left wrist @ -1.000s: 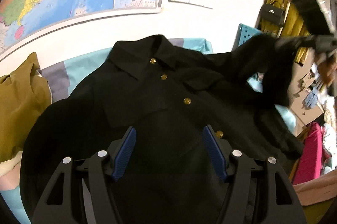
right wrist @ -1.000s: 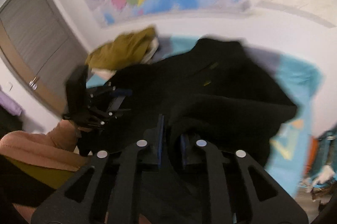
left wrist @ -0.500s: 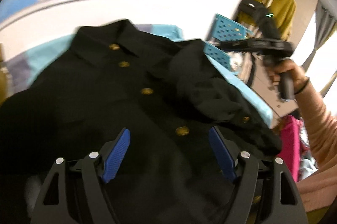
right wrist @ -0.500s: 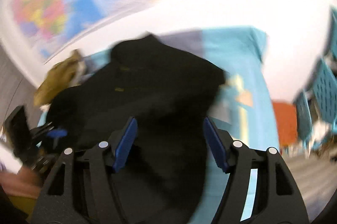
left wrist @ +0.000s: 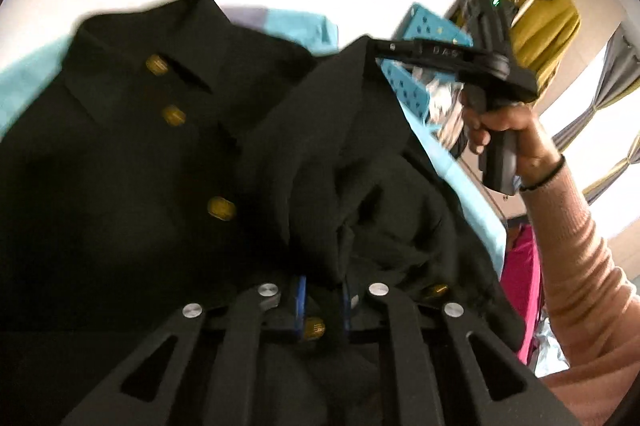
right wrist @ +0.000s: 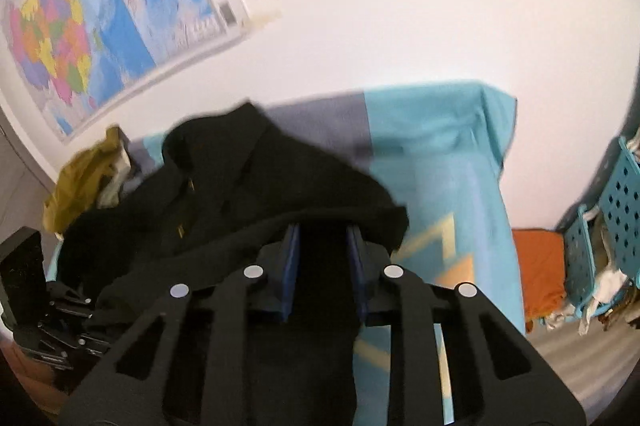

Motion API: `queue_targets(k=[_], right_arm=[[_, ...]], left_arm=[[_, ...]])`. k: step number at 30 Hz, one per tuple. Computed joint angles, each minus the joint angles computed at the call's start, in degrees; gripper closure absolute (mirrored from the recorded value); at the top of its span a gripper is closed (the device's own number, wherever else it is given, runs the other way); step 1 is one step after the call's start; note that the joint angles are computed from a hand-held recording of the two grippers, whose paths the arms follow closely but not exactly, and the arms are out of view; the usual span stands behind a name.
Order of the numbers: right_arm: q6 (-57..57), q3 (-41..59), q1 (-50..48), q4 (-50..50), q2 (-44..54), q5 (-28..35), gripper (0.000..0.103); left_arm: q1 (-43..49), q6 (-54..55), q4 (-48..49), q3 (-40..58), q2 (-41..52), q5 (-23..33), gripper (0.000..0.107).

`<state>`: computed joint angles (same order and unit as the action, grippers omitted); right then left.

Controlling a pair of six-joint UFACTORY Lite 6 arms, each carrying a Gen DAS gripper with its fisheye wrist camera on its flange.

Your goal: Fold large clothes

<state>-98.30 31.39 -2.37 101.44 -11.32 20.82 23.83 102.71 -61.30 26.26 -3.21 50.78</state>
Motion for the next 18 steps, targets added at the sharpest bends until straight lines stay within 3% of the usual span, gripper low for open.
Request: queue_targets(k=[3, 5, 7, 9, 11, 12, 15, 16, 18], right_arm=[[0.33, 6.02, 2.88, 0.09, 7.53, -2.39, 0.079], [0.35, 9.59, 5.59, 0.85, 12.93, -6.17, 0.073], [-6.50, 9.46, 6.68, 7.67, 13.98, -8.35, 0.068], [-9.97, 5.63, 4.10, 11.13, 10.81, -4.51, 0.062], [-11.65, -0.55, 1.00, 12.75, 3.96, -1.93, 0.045], [-10.65, -3.72, -0.97, 11.35, 0.43, 0.17, 0.042], [-1.48, -10.75, -7.64, -1.61, -5.79, 8.16, 0.032], [-0.46, -13.09, -9.03, -3.96, -7.34, 9.70, 0.031], [-0.32, -16.60, -9.56, -5.93, -9.04, 11.51, 0.031]], left_arm=[[6.16, -2.96, 4.03, 6.03, 1.49, 1.91, 0.097], [7.81, -4.72, 4.91, 9.14, 2.84, -1.38, 0.095], [9.15, -6.89, 6.10, 10.54, 3.34, -6.56, 0.092], [10.87, -6.51, 6.04, 11.17, 3.94, -9.00, 0.091], [14.88, -5.32, 7.68, 12.60, 5.92, -6.07, 0.070], [16.81, -3.82, 8.42, 11.71, 5.49, -4.87, 0.061], [20.98, 0.77, 10.60, 8.50, 3.74, -0.61, 0.052], [21.68, 1.12, 12.02, 7.77, 3.71, 1.51, 0.044], [22.81, 2.92, 13.72, 5.43, 2.94, 5.23, 0.041]])
